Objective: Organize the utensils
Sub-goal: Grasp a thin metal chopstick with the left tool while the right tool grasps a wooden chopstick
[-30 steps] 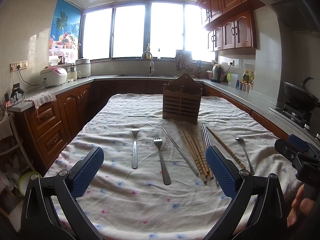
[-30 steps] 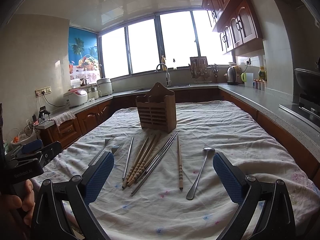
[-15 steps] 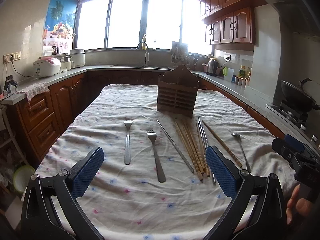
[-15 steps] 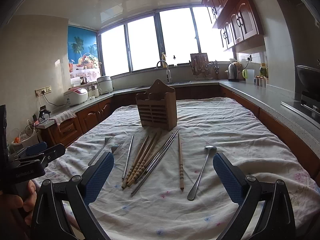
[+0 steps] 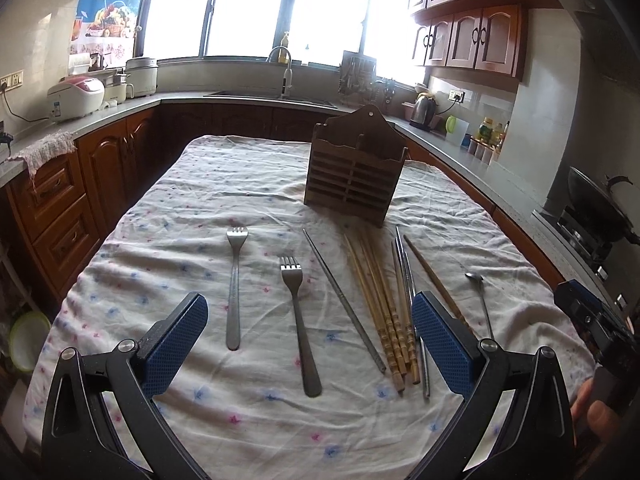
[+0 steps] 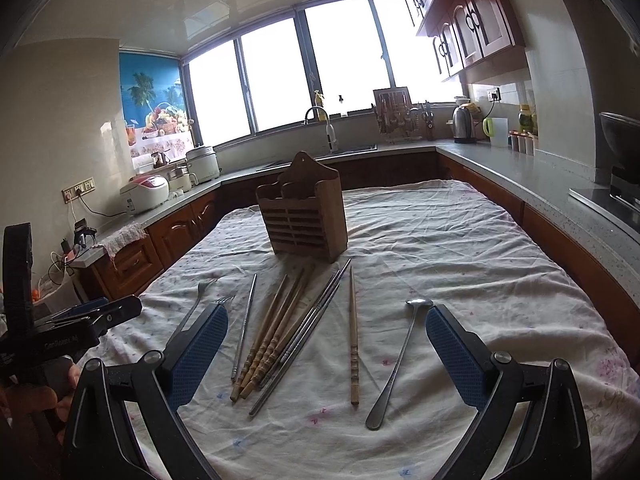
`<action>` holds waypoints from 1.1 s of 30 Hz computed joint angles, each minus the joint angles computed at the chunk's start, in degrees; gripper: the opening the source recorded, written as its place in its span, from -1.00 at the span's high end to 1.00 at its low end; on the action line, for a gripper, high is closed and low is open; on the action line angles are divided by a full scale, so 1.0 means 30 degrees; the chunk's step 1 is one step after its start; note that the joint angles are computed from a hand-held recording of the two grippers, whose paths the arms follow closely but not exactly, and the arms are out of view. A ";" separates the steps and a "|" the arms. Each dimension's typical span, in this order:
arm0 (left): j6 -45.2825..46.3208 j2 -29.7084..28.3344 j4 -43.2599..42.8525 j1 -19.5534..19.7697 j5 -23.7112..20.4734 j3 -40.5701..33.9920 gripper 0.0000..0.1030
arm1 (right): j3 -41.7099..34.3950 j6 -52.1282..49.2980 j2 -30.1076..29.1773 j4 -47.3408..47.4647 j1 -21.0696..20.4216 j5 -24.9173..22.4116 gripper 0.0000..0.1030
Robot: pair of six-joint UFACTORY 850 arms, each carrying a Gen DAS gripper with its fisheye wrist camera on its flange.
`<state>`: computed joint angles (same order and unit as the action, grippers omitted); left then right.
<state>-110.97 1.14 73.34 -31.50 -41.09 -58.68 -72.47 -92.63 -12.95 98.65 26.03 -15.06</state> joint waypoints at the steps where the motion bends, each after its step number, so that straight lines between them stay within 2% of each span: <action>1: 0.0310 -0.0156 -0.0232 0.0156 0.0106 -0.0204 -1.00 | -0.0309 0.1067 -0.0233 -0.0989 -0.0049 -0.0026 -0.95; 6: 0.2622 -0.1041 -0.2067 0.1171 0.0904 -0.1423 -1.00 | -0.2015 0.6737 -0.1507 -0.6275 -0.0256 -0.0414 -0.94; 9: 0.4365 -0.1682 -0.3500 0.1986 0.1731 -0.2321 -0.88 | -0.3181 0.9192 -0.2387 -0.8643 -0.0368 -0.0814 -0.91; 13: 0.7363 -0.2671 -0.6427 0.3235 0.3184 -0.3672 -0.59 | -0.5402 1.4055 -0.3929 -1.3186 -0.0457 -0.1751 -0.50; 16: 1.0179 -0.3620 -0.9304 0.4147 0.3985 -0.4832 -0.33 | -0.7570 1.7426 -0.5452 -1.6496 -0.0455 -0.3067 -0.23; 18: 1.2294 -0.4377 -1.1382 0.4620 0.4151 -0.5711 -0.24 | -0.9136 1.9274 -0.6560 -1.8254 -0.0430 -0.4121 -0.04; 25: 1.8397 -0.6934 -1.7114 0.5896 0.3435 -0.8435 -0.01 | -1.5174 2.3758 -1.0775 -2.2281 -0.0338 -0.7833 0.18; 29: 2.0388 -0.8137 -1.8948 0.6297 0.2712 -0.9675 0.22 | -1.8908 2.5534 -1.3270 -2.3653 -0.0347 -0.9995 0.25; 33: 2.1569 -0.9127 -1.9861 0.6537 0.2066 -1.0696 0.34 | -2.2580 2.6719 -1.5596 -2.4991 -0.0220 -1.1873 0.34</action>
